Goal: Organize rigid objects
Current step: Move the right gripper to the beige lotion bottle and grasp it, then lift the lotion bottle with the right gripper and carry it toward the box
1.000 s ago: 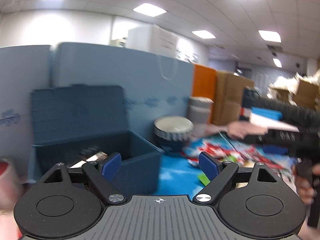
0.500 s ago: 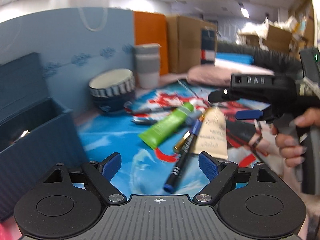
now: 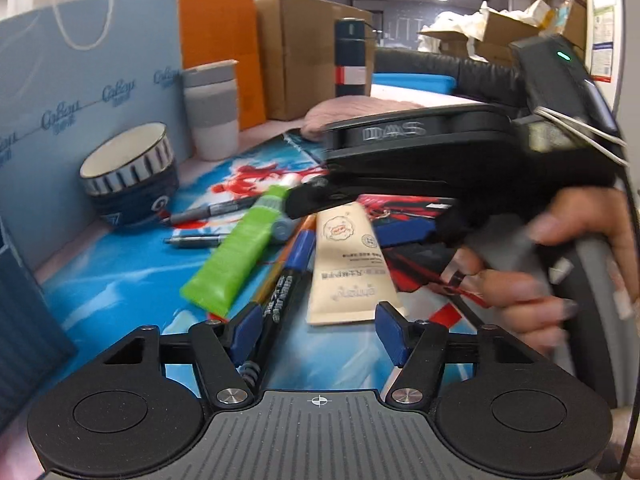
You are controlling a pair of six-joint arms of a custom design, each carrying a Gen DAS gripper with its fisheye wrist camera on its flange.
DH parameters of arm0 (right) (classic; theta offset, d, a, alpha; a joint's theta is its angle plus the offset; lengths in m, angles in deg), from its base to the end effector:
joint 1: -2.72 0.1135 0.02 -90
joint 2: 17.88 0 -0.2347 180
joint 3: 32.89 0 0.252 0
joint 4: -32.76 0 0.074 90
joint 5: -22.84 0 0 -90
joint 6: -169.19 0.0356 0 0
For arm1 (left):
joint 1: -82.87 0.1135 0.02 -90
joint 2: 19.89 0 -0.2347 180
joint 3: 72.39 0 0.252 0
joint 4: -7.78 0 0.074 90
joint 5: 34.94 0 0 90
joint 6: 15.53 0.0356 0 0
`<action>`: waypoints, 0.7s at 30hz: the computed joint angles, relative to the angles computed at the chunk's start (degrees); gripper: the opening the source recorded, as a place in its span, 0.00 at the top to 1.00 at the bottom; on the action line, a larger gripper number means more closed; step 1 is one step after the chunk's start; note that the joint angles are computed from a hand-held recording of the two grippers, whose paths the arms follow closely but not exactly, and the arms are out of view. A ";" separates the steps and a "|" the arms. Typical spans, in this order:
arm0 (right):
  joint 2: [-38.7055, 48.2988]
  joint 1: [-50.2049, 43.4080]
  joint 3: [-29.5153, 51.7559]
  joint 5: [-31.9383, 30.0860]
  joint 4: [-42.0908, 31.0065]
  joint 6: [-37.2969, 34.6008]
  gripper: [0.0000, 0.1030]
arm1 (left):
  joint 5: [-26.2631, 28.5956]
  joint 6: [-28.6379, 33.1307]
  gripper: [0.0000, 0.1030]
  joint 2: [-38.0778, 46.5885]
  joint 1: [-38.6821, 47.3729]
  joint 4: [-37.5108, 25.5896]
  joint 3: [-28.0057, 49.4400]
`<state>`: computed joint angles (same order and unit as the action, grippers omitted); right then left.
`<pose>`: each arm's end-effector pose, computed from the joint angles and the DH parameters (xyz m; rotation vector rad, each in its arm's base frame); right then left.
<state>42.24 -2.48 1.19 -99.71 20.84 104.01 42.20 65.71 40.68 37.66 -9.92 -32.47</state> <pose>0.2124 -0.0001 0.1424 0.2683 2.2172 0.8200 0.1647 -0.1546 0.1616 0.5820 2.1564 -0.2658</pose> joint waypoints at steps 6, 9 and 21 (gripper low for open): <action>3.31 6.42 2.30 10.93 1.18 -4.96 0.36 | 1.92 -0.14 0.42 1.98 1.26 1.41 -0.05; 4.48 7.69 3.46 14.92 0.19 -9.05 0.55 | 3.30 -0.19 0.42 1.27 2.96 1.13 -0.67; 6.95 10.00 3.64 19.90 3.29 -19.32 0.60 | 7.54 -1.20 0.42 -5.88 7.28 0.87 -3.51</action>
